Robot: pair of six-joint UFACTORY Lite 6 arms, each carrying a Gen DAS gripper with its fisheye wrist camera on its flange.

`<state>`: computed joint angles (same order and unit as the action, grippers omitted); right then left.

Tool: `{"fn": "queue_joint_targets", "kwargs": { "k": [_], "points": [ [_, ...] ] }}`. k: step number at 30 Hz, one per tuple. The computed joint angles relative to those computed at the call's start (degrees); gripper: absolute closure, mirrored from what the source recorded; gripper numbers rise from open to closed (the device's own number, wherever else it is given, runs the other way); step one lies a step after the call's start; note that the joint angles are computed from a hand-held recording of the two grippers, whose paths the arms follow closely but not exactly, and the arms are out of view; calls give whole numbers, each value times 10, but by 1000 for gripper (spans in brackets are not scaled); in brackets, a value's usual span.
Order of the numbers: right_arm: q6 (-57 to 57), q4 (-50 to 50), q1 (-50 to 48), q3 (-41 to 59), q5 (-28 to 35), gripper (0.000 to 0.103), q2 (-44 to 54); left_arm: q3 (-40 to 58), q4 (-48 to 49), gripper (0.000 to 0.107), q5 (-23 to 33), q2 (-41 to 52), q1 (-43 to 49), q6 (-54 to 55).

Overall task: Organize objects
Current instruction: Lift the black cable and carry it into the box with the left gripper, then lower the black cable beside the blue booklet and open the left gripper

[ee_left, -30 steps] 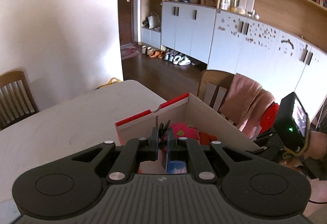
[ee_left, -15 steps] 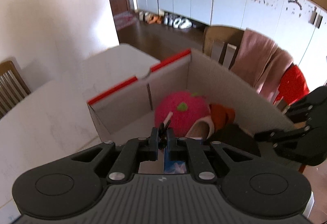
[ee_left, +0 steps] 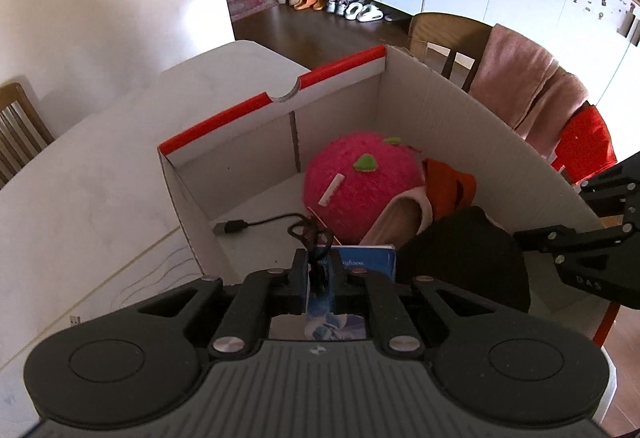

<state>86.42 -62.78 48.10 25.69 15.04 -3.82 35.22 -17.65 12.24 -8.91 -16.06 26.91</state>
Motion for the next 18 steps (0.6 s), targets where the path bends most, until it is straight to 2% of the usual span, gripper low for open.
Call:
{"fn": "queue_joint_targets", "kwargs": {
  "k": [6, 9, 12, 14, 16, 18],
  "points": [
    [0, 0, -1, -1, -1, 97, -1, -10, -12, 97, 14, -17, 6, 4],
    [-1, 1, 0, -1, 0, 97, -1, -14, 1, 92, 19, -26, 6, -18],
    [-2, 2, -1, -1, -1, 97, -1, -24, -18, 80, 29, -49, 14, -2],
    [-3, 2, -1, -1, 0, 97, -1, -33, -46, 63, 40, -71, 23, 25],
    [-4, 3, -1, -1, 0, 97, -2, -41, -63, 50, 52, -96, 33, 43],
    [1, -3, -2, -1, -1, 97, 0, -46, -80, 49, 67, -119, 43, 62]
  ]
}}
